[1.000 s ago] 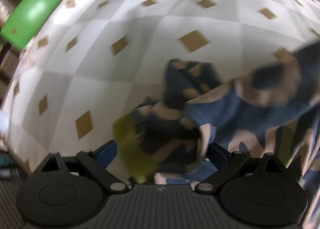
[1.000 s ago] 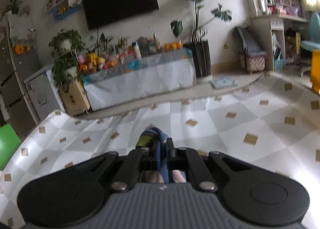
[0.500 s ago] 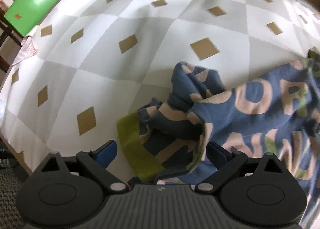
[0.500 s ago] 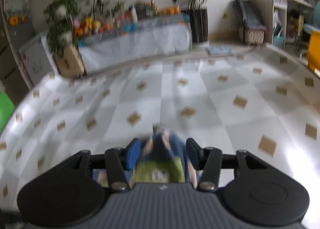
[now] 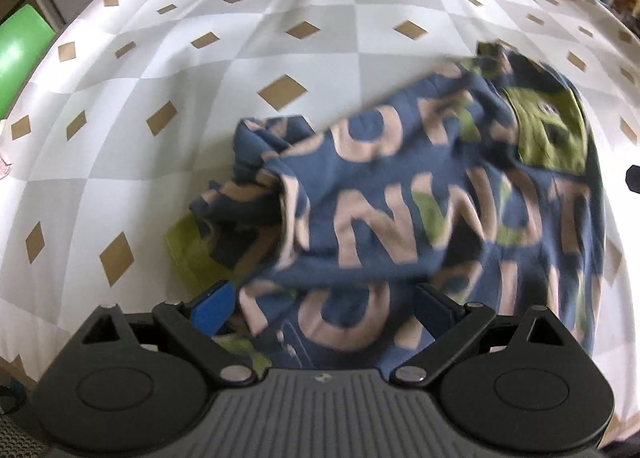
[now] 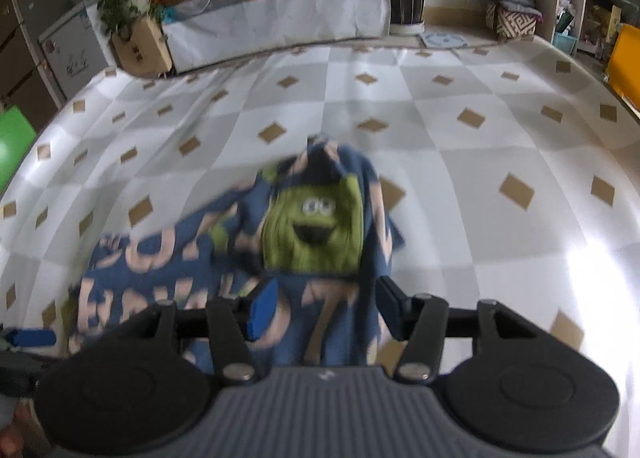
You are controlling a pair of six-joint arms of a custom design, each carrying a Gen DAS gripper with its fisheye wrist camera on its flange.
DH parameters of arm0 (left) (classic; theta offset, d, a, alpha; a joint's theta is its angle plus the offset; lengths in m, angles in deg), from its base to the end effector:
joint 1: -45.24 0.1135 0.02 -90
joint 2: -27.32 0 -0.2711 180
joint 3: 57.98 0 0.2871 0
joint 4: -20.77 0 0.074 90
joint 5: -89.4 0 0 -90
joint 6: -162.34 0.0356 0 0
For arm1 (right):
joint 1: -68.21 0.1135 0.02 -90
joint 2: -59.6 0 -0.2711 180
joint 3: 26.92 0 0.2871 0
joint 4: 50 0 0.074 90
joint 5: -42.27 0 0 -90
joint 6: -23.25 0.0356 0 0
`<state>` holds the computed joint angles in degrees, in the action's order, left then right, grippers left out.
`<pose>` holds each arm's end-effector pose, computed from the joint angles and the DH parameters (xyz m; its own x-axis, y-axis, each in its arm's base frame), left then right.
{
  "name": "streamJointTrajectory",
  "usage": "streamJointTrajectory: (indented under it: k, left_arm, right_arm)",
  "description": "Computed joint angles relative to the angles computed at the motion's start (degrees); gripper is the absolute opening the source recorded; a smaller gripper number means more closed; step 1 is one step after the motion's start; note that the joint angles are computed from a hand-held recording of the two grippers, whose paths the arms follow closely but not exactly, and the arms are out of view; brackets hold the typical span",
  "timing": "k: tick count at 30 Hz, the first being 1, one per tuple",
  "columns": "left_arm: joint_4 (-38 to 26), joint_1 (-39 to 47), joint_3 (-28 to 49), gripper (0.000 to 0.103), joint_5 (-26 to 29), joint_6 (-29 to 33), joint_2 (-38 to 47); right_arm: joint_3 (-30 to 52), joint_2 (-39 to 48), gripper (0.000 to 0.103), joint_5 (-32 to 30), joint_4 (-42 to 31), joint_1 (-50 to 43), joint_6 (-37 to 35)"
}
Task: Fold clothes
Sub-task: 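Swing the held garment up and lay it flat with the right gripper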
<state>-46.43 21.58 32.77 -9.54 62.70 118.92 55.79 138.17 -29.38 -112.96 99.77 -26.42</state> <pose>0.3278 -0.1376 0.2790 -0.8950 0.2115 -0.3927 0.1961 0.9774 0.0795 0.2687 0.1519 0.3077 -0.7874 0.2373 -0.5690 0.1990 0.9714 0.1297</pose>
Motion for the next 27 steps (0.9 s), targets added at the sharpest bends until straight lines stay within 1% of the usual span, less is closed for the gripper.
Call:
streamJointTrajectory:
  k: [3, 6, 10, 14, 17, 19, 21, 27]
  left_arm:
    - [-0.1, -0.7, -2.7, 0.096, -1.4, -0.1, -2.2]
    - [-0.6, 0.3, -4.9, 0.096, -0.6, -1.2, -4.7]
    - [-0.1, 2.4, -7.4, 0.096, 0.1, -1.4, -8.1]
    - [0.1, 3.0, -9.6, 0.096, -2.1, -1.4, -11.0]
    - [0.1, 4.1, -10.6, 0.096, -0.7, -3.3, -12.9]
    - [0.1, 5.0, -10.9, 0.096, 1.1, -4.2, -13.6]
    - [0.2, 5.4, -11.3, 0.096, 1.8, -4.8, -14.3]
    - [0.6, 4.8, -12.7, 0.096, 1.0, -5.8, -15.4]
  right_arm:
    - [-1.3, -1.5, 0.052, -0.4, -3.8, 2.8, 3.5]
    - [-2.6, -3.0, 0.052, -0.2, -7.1, 7.0, 7.7]
    - [-4.9, -5.1, 0.053, -0.3, -8.7, 12.8, 12.2]
    - [-5.8, -4.1, 0.054, -1.4, -10.7, 18.2, 14.8]
    - [-5.9, -2.5, 0.055, -2.4, -11.4, 21.3, 16.0]
    - [-5.9, -1.3, 0.057, -3.0, -10.9, 22.9, 15.3]
    - [-5.4, 0.3, 0.058, -2.0, -10.9, 24.2, 14.2]
    - [-5.2, 4.0, 0.058, 1.9, -9.7, 26.0, 12.4]
